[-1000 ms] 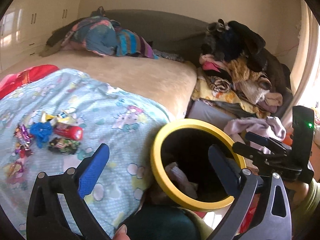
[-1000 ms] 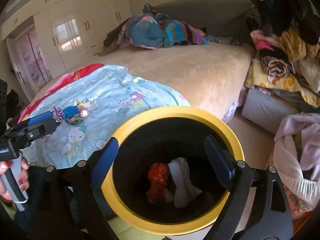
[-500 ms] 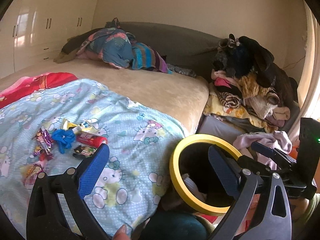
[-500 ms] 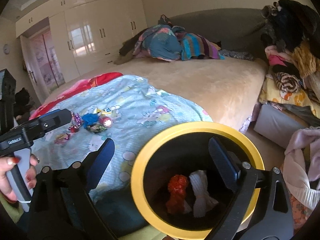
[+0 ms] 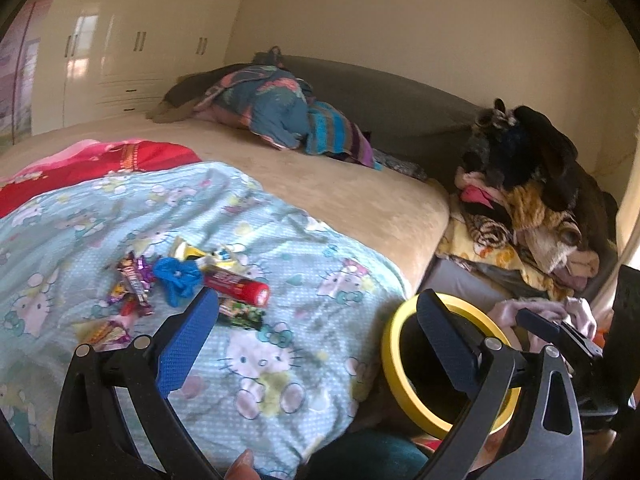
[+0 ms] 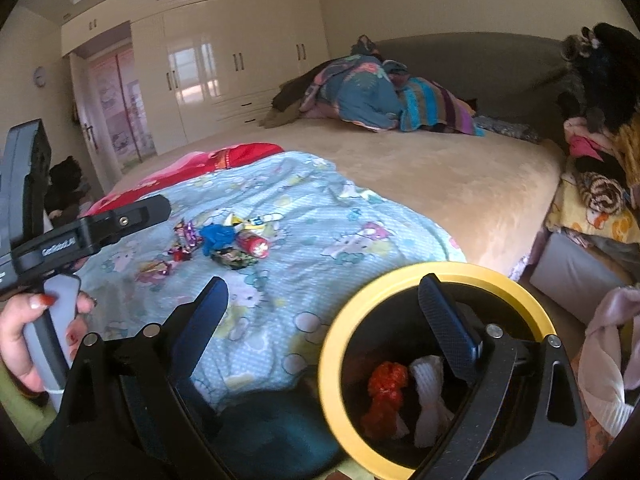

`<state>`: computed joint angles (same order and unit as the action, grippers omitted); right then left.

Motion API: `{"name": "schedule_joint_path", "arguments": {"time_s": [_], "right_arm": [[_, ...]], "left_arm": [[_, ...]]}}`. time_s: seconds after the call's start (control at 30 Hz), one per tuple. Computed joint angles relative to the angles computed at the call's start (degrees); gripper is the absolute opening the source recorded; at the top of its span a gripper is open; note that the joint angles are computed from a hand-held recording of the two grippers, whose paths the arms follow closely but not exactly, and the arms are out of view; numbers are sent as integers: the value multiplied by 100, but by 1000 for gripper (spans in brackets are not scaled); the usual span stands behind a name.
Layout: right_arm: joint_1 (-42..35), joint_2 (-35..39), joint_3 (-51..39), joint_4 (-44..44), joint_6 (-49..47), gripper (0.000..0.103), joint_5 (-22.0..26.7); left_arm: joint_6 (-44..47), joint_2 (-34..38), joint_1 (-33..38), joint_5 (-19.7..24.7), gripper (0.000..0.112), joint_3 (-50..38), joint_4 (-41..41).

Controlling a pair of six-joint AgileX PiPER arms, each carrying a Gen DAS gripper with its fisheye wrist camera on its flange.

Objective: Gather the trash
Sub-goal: 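Move both tools back over the candy wrappers on the bed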

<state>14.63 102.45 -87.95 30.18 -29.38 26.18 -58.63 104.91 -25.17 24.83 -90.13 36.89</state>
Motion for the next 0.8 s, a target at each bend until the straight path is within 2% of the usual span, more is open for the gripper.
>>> {"name": "schedule_joint_path", "arguments": {"time_s": [0.33, 0.8], "right_arm": [[472, 261, -427, -307, 261, 88, 71], [815, 854, -1193, -558, 588, 88, 405]], "left_arm": [[-825, -358, 332, -15, 96, 437, 675], [-1060, -545, 762, -10, 96, 710, 715]]}}
